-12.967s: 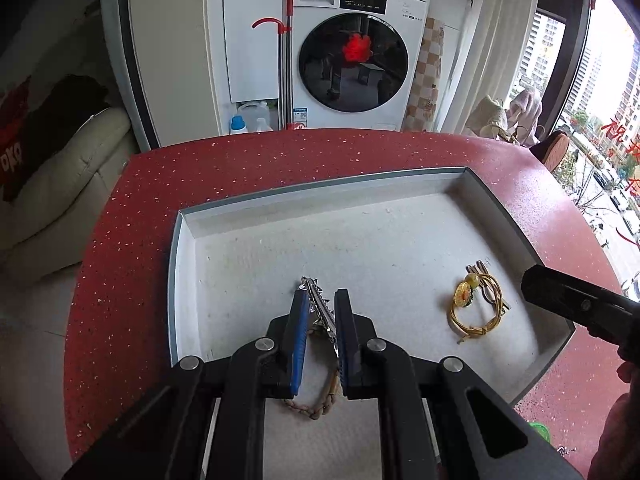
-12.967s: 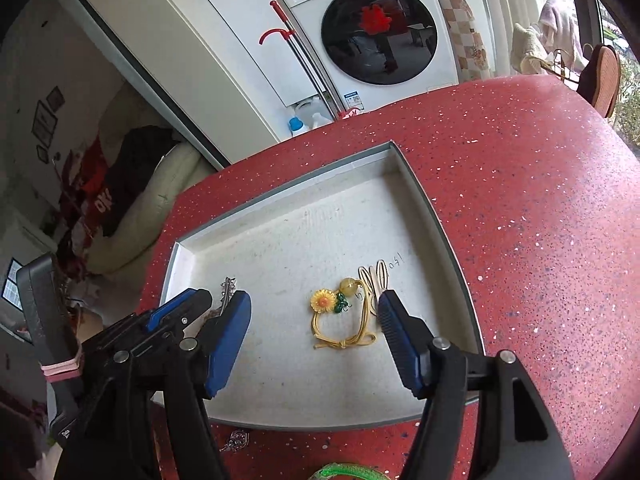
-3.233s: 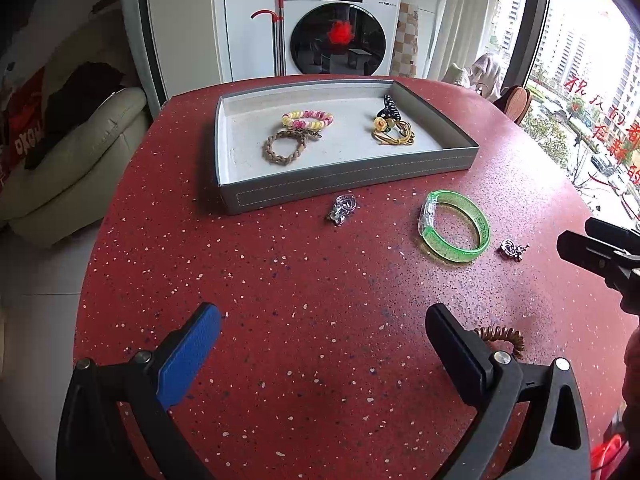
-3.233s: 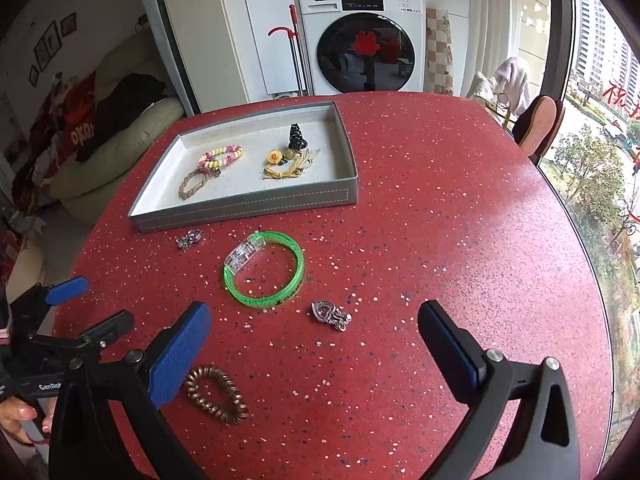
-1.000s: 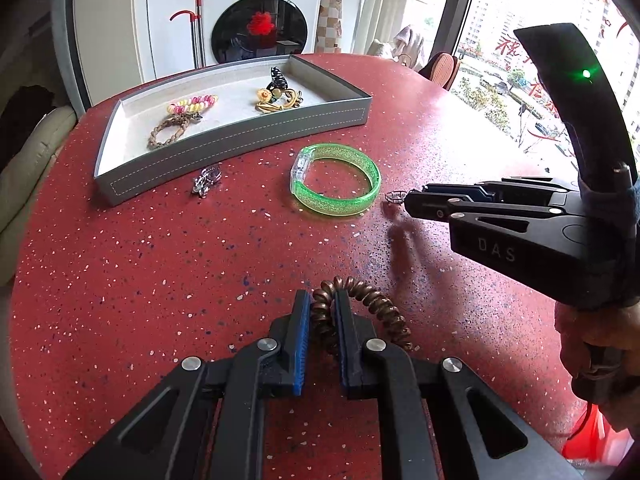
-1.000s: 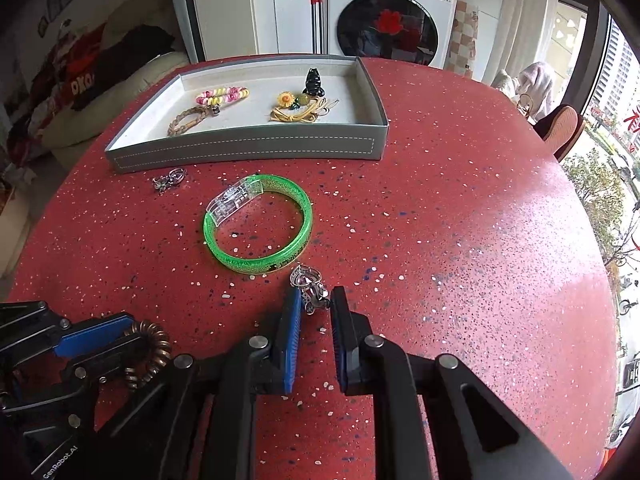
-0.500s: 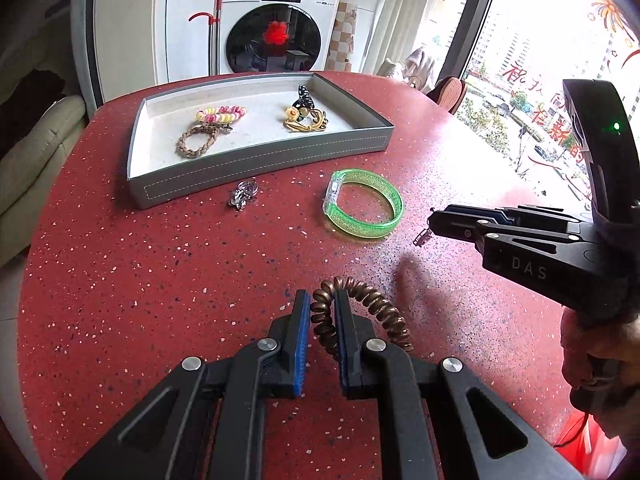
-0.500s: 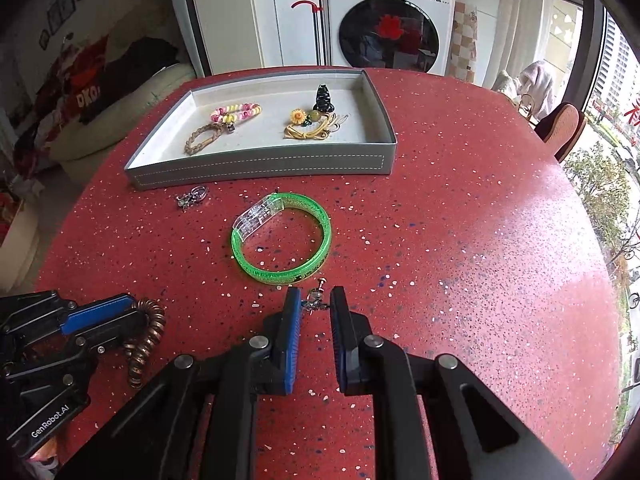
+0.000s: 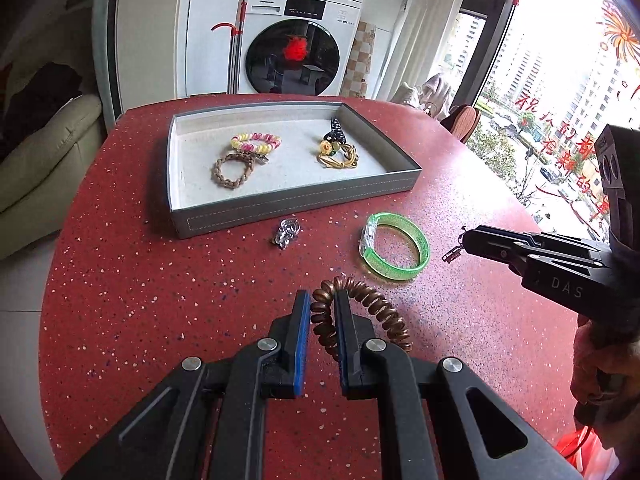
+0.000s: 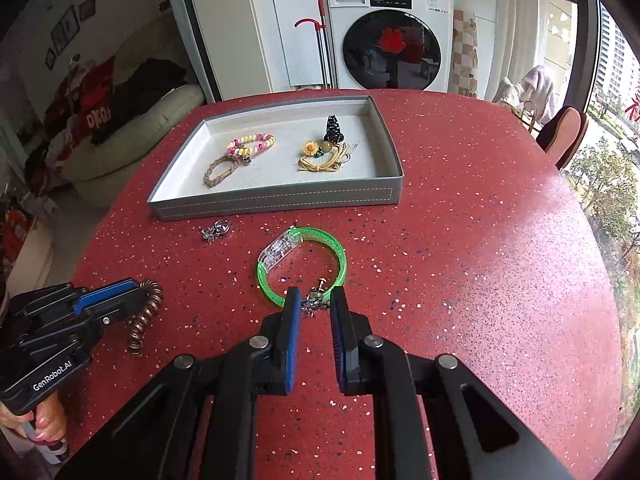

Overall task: Organize jewelry
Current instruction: 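Carry the coiled hair tie with the left tool while the right tool carries the heart pendant into the tray, then open the left tool releasing the coiled tie while the right tool releases the heart pendant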

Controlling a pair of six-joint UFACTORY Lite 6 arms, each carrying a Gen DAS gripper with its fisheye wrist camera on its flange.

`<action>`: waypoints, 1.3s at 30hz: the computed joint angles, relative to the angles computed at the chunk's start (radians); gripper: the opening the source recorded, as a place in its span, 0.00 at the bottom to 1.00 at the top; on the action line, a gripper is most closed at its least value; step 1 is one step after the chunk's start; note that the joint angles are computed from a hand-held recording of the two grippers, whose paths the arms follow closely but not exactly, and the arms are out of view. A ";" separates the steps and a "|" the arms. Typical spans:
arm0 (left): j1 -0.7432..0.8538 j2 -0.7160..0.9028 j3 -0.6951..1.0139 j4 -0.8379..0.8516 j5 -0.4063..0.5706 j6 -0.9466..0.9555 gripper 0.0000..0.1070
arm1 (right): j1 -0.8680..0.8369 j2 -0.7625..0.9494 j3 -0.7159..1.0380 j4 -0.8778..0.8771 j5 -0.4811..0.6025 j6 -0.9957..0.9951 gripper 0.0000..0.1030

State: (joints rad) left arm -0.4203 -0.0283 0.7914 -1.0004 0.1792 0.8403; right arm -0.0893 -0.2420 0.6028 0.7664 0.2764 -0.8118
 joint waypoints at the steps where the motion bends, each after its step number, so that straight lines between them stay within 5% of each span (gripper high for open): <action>1: 0.009 0.008 0.018 0.002 0.003 0.004 0.29 | 0.001 0.008 0.015 0.003 0.005 0.001 0.16; 13: 0.109 0.257 0.363 0.081 0.047 -0.028 0.29 | 0.071 0.279 0.360 -0.077 0.011 0.137 0.16; 39: 0.126 0.927 1.170 0.784 0.193 -0.722 0.29 | 0.077 1.008 1.182 -0.252 0.146 0.400 0.16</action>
State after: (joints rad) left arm -0.2943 0.8983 1.9616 -0.2167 0.3718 0.1187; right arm -0.0124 0.7661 1.7847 0.5141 0.4221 -0.4121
